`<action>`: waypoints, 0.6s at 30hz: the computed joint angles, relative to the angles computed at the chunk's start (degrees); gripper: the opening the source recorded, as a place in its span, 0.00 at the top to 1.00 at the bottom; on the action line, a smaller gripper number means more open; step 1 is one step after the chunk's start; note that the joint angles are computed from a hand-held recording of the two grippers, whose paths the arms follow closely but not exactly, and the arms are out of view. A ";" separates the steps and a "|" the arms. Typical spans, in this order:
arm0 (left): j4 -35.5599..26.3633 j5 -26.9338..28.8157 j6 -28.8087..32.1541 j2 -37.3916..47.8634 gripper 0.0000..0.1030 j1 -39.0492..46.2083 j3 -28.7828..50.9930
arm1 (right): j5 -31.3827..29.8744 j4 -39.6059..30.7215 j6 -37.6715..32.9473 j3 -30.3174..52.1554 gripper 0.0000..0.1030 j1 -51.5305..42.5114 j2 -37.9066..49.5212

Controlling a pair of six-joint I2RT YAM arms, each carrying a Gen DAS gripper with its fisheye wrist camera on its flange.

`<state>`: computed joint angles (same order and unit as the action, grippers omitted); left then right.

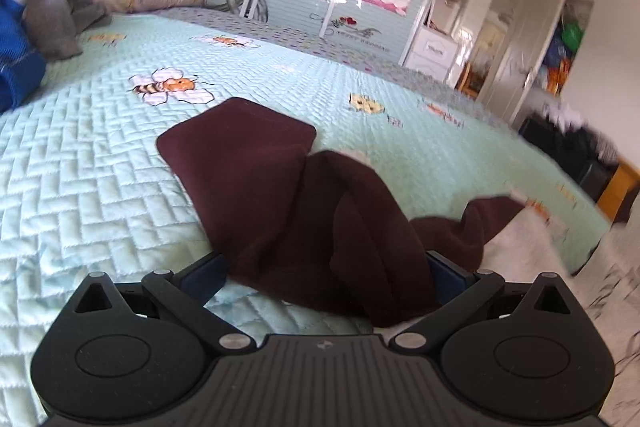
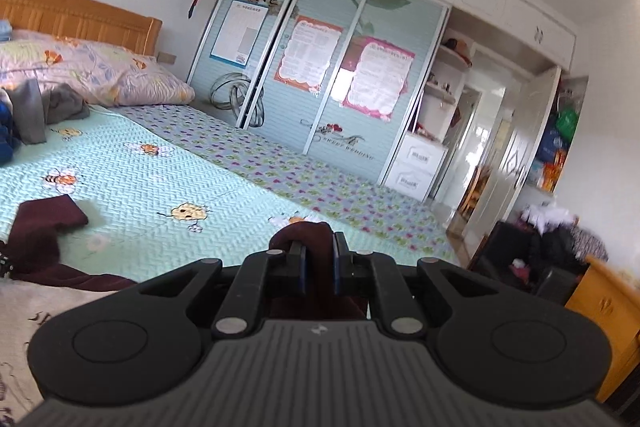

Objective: Fold clothes
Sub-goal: 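Grasp the maroon cuff with the right gripper and lift it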

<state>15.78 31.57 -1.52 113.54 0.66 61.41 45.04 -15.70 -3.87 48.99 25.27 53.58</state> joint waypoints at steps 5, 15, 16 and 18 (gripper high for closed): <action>7.75 4.42 0.53 -3.54 0.01 2.46 -4.95 | 2.89 0.81 -1.93 2.34 0.87 -0.05 2.25; 22.25 5.73 -1.24 -4.52 0.00 2.85 -9.42 | 7.75 17.88 -26.21 15.03 0.87 -3.08 16.86; 21.80 5.63 -1.01 -4.47 0.00 2.56 -9.16 | 7.17 16.63 -25.66 16.55 0.87 -4.10 18.84; 19.49 5.20 -0.38 -4.09 0.00 1.86 -7.94 | 3.16 4.34 -19.27 23.39 0.87 -7.16 24.19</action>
